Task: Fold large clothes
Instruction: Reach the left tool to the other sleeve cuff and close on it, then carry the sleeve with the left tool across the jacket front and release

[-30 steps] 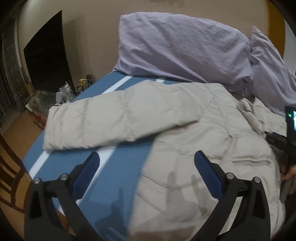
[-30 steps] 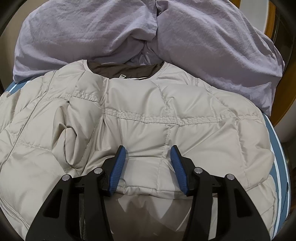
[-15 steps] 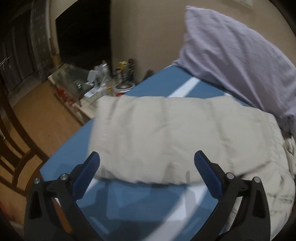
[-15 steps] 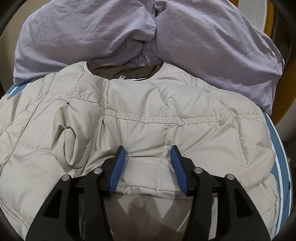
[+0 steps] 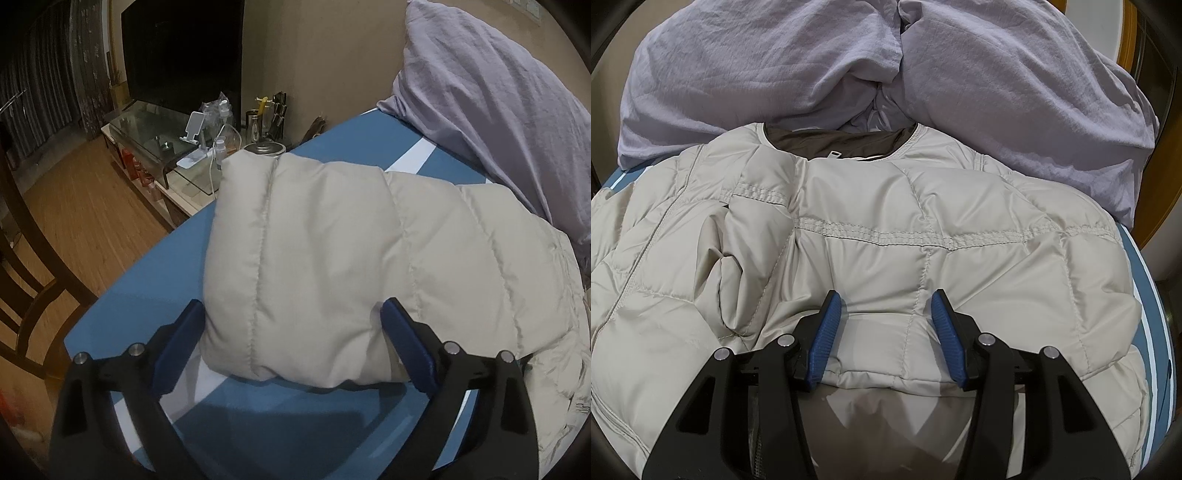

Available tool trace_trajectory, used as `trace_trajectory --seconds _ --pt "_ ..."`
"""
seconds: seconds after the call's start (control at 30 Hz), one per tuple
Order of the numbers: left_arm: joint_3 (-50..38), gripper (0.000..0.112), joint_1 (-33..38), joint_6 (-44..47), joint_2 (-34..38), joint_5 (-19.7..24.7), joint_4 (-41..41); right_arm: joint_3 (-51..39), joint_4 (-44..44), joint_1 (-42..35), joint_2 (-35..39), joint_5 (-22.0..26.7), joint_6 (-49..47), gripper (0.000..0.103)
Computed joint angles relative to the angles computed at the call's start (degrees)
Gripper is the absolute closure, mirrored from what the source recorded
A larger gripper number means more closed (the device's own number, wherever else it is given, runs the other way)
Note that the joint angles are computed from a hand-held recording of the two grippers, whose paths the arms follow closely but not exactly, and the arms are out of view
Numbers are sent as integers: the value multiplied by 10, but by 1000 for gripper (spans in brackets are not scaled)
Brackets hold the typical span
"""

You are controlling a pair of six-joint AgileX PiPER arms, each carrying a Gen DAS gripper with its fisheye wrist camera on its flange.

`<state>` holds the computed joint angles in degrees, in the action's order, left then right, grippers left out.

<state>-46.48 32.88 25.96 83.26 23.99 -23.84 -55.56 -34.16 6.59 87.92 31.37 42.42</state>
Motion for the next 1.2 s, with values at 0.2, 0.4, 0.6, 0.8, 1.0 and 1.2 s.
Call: trace_trajectory --seconds 0.2,0.4,0.6,0.8,1.0,1.2 --pt "8 48 -10 3 -5 -13 -9 -1 5 -2 2 -3 -1 50" --pt "8 83 -13 45 -8 0 -57 -1 11 -5 2 -7 -3 50" --pt "-10 87 -22 19 -24 22 -51 2 16 -8 0 -12 -5 49" --pt "-34 87 -57 -1 -81 53 -59 5 24 -12 -1 -20 -7 49" --pt "-73 87 -169 -79 -137 79 -30 0 59 -18 -3 -14 -42 45" --pt "-114 88 -369 -274 -146 70 127 16 108 -28 -42 -5 -105 25"
